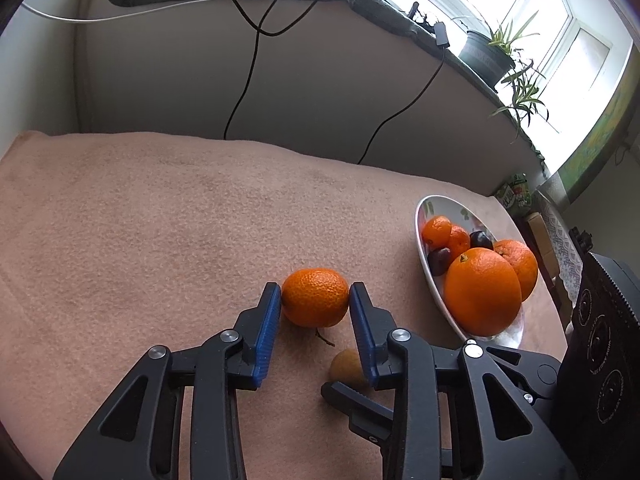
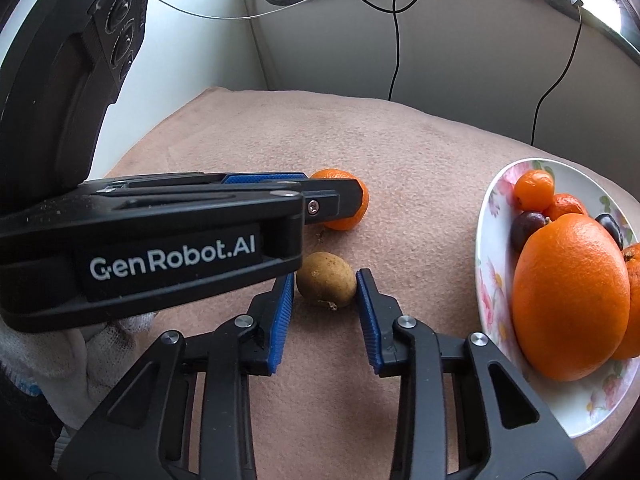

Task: Organize fruits
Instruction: 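Close the right gripper on the brown round fruit while the left gripper grasps the tangerine, then carry the brown fruit and tangerine with both grippers over the plate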

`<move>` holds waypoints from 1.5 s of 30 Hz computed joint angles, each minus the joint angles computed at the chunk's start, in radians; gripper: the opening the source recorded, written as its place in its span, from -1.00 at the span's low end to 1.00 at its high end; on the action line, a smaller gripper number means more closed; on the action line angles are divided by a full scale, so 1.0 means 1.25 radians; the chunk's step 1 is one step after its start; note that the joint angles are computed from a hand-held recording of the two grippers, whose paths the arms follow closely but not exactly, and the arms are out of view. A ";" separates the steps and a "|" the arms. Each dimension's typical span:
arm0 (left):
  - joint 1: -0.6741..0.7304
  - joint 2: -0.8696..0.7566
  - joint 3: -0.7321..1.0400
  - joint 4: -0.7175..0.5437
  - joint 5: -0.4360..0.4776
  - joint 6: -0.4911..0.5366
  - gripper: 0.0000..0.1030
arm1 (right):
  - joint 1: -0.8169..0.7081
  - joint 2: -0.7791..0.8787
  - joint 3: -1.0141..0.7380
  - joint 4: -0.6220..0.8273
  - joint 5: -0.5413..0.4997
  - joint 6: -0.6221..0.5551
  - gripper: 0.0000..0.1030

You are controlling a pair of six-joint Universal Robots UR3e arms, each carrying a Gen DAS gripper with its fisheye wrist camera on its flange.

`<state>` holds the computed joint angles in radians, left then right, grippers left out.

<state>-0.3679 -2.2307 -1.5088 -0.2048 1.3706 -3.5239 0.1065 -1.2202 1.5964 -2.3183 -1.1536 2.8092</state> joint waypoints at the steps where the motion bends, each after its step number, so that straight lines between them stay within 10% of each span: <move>1: 0.000 0.000 -0.001 0.001 0.000 0.000 -0.35 | -0.002 -0.001 0.000 0.001 0.002 0.000 -0.39; 28: -0.027 0.078 -0.078 0.051 0.067 -0.028 -0.38 | -0.113 -0.180 0.119 0.057 0.108 -0.076 -0.40; 45: -0.111 -0.029 0.175 -0.066 0.090 -0.032 -0.38 | -0.350 -0.389 0.193 0.247 0.198 -0.219 -0.40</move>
<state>-0.5063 -2.2665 -1.2898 -0.2871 1.4829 -3.5634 -0.3312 -1.7069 1.8378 -2.0094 -0.9067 2.5354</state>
